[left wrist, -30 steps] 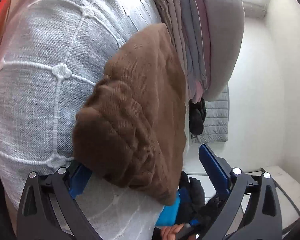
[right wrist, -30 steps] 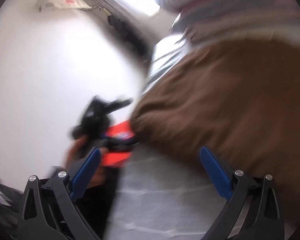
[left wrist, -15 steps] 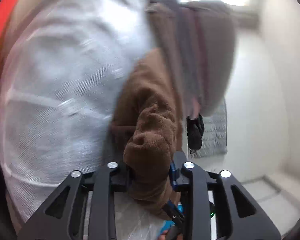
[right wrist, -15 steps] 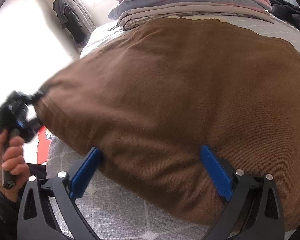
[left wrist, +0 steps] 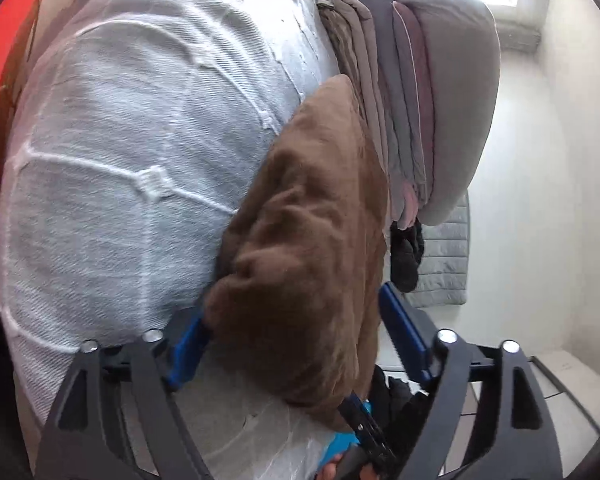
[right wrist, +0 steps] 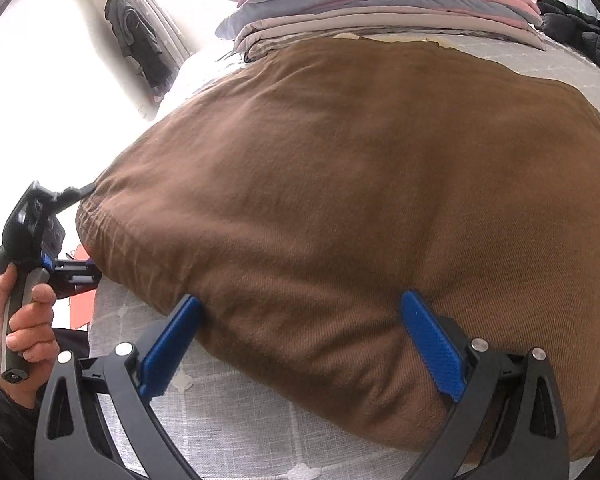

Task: Fold large clothes
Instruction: 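Grasp the folded coat's edge with the left tool and tuck it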

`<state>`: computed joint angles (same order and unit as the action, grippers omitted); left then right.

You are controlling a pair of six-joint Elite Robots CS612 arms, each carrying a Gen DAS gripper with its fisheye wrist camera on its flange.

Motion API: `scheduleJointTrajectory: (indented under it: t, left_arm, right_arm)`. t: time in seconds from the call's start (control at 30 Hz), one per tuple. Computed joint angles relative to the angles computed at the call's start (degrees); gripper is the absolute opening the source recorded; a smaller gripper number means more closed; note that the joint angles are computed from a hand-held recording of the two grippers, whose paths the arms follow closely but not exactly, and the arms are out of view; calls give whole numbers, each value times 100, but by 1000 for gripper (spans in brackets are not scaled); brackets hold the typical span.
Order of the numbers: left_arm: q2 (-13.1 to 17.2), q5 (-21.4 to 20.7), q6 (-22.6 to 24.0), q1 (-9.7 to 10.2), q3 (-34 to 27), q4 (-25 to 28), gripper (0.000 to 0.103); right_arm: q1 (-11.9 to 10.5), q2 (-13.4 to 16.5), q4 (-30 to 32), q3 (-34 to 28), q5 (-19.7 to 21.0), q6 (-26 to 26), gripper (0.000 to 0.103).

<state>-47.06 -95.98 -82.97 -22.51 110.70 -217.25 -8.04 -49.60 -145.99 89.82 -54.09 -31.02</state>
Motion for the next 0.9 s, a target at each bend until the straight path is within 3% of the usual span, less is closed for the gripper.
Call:
scheduleJointTrajectory:
  t: [0.1, 0.13, 0.17, 0.2, 0.27, 0.33, 0.43, 0.53, 0.63, 0.77, 0.83, 0.9]
  left_arm:
    - [-73, 155, 145, -2, -104, 325, 82]
    - [-82, 279, 164, -19, -98, 313, 67]
    - [-90, 323, 213, -25, -99, 316, 41]
    - [-51, 297, 190, -15, -96, 171, 35]
    - [-11, 246, 174, 24, -42, 6, 30]
    - [-56, 294, 394, 2, 3, 40, 29]
    - [-40, 145, 326, 51, 39, -63, 29]
    - [5, 25, 175, 75, 48, -162, 29]
    - [34, -20, 103, 80, 60, -259, 29]
    - [64, -18, 76, 88, 29, -282, 29]
    - [71, -46, 48, 100, 24, -282, 30]
    - [93, -77, 51, 113, 48, -317, 30]
  right_arm:
    - [1, -6, 19, -5, -11, -36, 96]
    - [-3, -17, 95, -27, 8, -82, 96]
    - [-32, -39, 153, -27, 126, -103, 96]
    - [-92, -48, 211, -29, 371, -98, 96]
    - [-354, -28, 628, -109, 1297, 257, 96]
    - [-731, 23, 611, -52, 2245, 1219, 96]
    - [-1295, 136, -313, 307, 3221, 3019, 96]
    - [-1681, 314, -1649, 647, 3404, 4803, 96]
    - [-1857, 430, -2311, 817, 3159, 5871, 96]
    - [-1911, 663, -3168, 859, 3284, 6863, 96]
    - [-1877, 744, -3270, 803, 3245, 7020, 96]
    - [-1863, 952, -3863, 646, 3261, 7676, 96]
